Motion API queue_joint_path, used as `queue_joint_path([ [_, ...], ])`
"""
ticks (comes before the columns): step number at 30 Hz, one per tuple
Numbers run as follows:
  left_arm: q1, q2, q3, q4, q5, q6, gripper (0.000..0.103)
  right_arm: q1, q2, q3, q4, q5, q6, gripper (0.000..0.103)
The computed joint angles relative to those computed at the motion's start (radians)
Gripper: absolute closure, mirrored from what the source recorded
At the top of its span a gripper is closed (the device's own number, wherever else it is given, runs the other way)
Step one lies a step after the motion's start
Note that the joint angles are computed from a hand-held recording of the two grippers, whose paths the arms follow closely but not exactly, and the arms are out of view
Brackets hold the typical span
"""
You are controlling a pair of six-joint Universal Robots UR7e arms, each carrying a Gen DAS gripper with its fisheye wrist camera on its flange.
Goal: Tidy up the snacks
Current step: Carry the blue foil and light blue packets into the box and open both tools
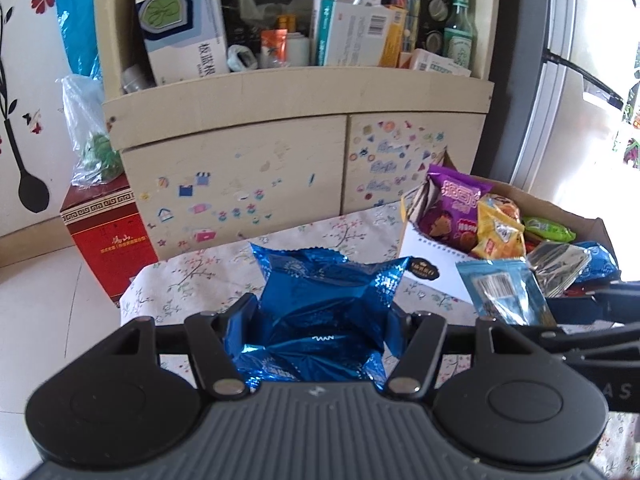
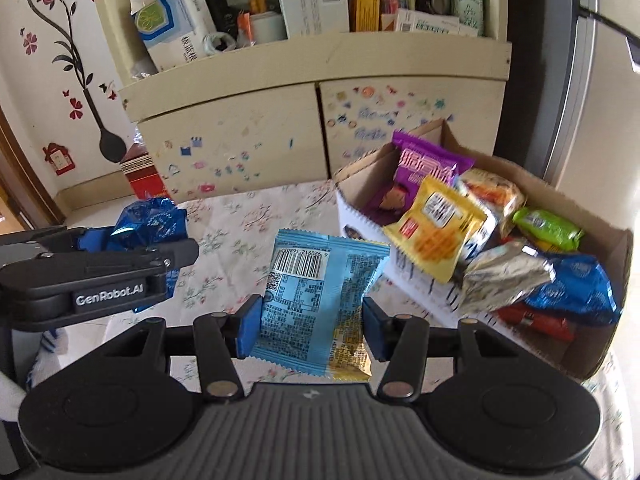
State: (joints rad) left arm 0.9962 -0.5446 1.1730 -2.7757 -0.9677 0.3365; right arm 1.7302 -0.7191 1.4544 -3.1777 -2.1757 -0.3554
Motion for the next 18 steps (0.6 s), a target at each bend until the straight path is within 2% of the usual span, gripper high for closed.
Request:
queue_joint_path([
  [3, -0.005, 0.006, -0.006, -0.005, -0.008, -0.008, 0.04, -0.007, -0.006, -0.004, -0.004, 0.02, 0.002, 0.044],
  [11, -0.027, 0.024, -0.005, -0.087, -0.024, 0.021, 0.04, -0.011, -0.015, -0.003, -0.112, 0.045, -0.066, 0.044],
  [18, -0.038, 0.028, 0.001, -0.146, -0.056, 0.035, 0.04, -0.022, -0.049, 0.025, -0.257, 0.082, -0.11, 0.044],
])
